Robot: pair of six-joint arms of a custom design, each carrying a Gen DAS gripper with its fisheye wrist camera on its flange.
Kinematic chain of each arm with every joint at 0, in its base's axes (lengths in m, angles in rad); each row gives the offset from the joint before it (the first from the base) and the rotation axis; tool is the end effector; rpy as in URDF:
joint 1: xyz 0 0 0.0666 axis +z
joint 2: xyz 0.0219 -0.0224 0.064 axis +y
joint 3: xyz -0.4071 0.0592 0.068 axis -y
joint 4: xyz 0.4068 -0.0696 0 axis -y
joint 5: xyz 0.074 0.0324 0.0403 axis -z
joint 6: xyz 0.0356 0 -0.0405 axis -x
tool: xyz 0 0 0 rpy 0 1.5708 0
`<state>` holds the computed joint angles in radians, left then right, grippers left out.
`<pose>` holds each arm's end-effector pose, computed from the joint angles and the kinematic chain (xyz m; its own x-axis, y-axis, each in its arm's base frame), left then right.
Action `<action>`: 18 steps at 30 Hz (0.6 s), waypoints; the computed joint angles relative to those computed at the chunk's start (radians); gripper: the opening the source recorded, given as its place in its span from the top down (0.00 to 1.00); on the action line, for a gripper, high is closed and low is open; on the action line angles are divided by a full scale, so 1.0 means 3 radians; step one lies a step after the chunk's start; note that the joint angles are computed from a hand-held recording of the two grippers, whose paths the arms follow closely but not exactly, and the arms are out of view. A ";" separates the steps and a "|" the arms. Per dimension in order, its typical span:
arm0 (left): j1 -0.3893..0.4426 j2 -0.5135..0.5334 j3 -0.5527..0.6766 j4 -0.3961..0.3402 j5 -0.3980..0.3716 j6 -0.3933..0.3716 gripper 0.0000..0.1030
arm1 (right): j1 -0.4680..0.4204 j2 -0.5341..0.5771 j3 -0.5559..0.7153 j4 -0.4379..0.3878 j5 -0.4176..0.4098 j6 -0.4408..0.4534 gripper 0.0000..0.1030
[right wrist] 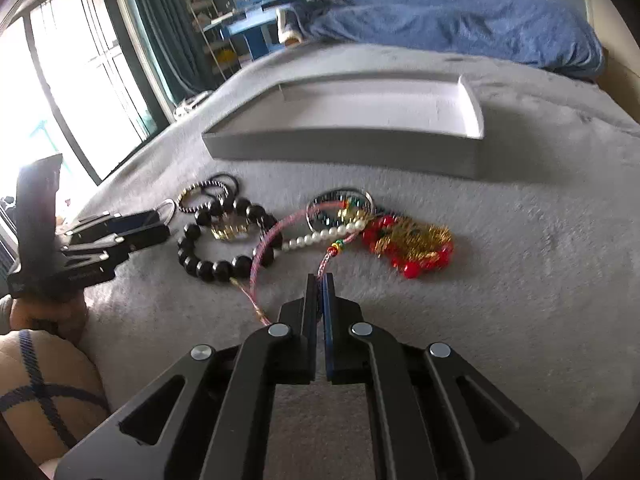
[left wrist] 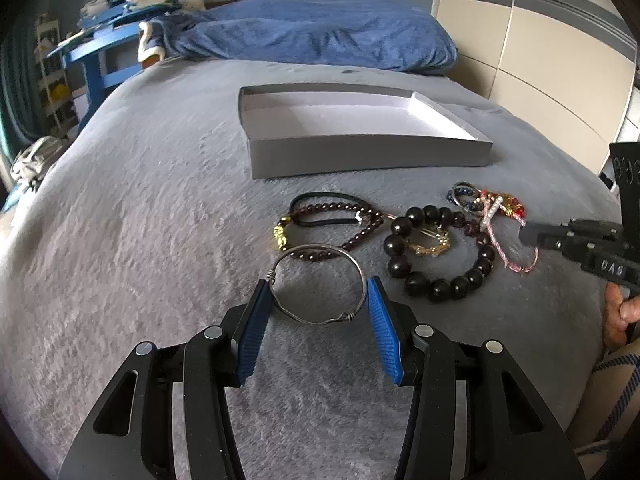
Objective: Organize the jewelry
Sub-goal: 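Grasp the silver bangle with the left tool while the right tool grasps the pink cord bracelet, then carry both bracelets into the tray and open both tools to release them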
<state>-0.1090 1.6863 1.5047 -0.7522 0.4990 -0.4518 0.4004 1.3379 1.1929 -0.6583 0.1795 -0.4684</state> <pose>0.5935 -0.0825 0.3689 -0.5537 0.4462 -0.7031 0.6894 0.7192 -0.0864 0.4375 0.1778 0.4050 -0.7130 0.1806 -0.6776 0.0588 0.9783 0.1988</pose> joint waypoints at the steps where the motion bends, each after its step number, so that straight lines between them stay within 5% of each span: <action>1: -0.0003 -0.0001 0.0007 -0.0003 0.0000 -0.0014 0.51 | -0.0001 -0.0035 -0.0006 0.0031 0.0025 -0.0003 0.98; 18: -0.0130 0.0177 0.0524 -0.0080 0.0077 0.0040 0.51 | -0.0219 -0.0225 0.0323 0.0225 0.0214 0.0207 0.98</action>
